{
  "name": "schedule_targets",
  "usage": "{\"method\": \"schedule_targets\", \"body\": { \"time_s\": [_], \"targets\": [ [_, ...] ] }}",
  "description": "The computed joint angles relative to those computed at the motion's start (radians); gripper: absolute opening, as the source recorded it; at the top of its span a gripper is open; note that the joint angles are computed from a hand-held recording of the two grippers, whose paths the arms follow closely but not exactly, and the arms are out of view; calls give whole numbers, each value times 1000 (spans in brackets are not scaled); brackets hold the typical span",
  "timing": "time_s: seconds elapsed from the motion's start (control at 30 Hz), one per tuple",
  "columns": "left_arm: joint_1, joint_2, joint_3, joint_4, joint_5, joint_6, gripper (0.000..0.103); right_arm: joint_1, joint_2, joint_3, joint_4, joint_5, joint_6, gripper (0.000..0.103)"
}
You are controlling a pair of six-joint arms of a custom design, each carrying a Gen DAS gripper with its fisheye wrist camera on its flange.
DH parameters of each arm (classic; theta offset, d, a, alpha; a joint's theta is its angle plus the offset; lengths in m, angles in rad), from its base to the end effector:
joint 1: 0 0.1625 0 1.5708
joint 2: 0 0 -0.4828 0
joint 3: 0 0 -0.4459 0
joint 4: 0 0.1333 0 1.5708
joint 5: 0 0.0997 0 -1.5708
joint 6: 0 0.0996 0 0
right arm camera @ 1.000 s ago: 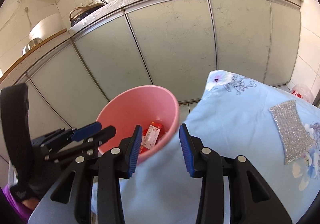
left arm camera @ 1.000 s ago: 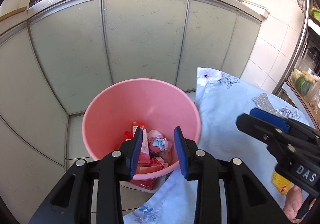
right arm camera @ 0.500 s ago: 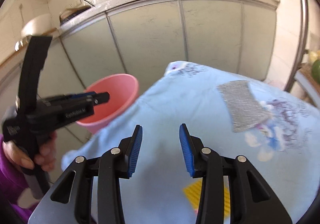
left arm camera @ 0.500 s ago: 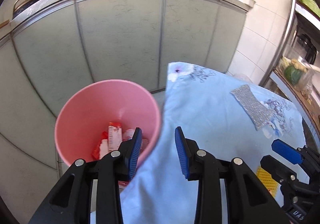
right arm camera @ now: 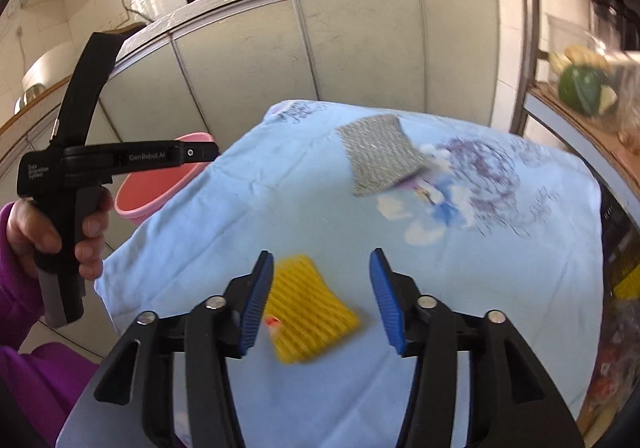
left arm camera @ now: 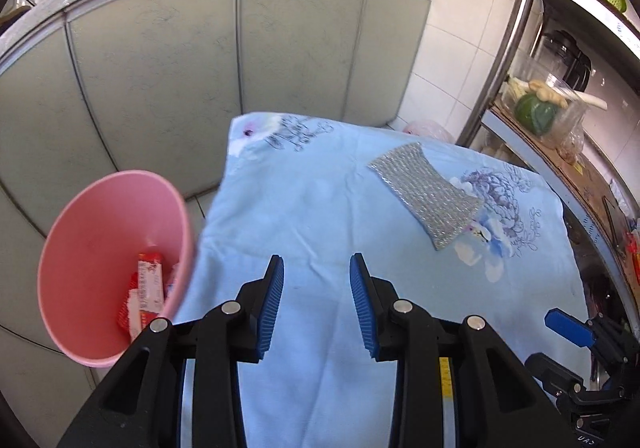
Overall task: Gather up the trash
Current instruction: 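Move both open tools back over the table, then grasp the silver mesh scrubber pad with the left tool while the right tool grasps the yellow foam net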
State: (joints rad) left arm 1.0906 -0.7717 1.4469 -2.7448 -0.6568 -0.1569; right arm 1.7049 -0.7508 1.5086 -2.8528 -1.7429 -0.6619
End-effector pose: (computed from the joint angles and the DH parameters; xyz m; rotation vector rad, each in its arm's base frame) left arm -0.1863 -0.8171 0.2148 0.0846 2.2832 -0.8975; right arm 0.2238 -0.7895 0.1503 1.0139 -2.5769 0.6547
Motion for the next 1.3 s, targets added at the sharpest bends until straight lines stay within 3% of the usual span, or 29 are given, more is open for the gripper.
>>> {"method": "schedule_targets", "body": {
  "time_s": [0.17, 0.47, 0.63, 0.8, 0.93, 1.07, 1.17, 1.3],
  "targets": [
    [2, 42, -71, 56, -50, 0, 34, -44, -36, 20, 25, 29, 34, 58],
    [25, 114, -212, 184, -125, -69, 34, -47, -25, 4, 170, 76, -44, 59],
    [46, 161, -303, 258, -155, -134, 34, -25, 11, -19, 204, 53, -95, 59],
    [55, 231, -409, 320, -157, -150, 34, -8, 36, -25, 206, -29, -117, 58],
    [63, 292, -496, 381, -156, -181, 34, -9, 37, -11, 156, -50, -120, 31],
    [68, 330, -550, 417, -176, -202, 34, -22, 25, -12, 177, -13, -87, 9],
    [67, 352, -577, 424, -176, -197, 34, -27, 16, -1, 149, -9, -73, 2],
    [57, 372, -587, 397, -121, -181, 34, -36, 12, -8, 143, 3, -43, 2]
  ]
}}
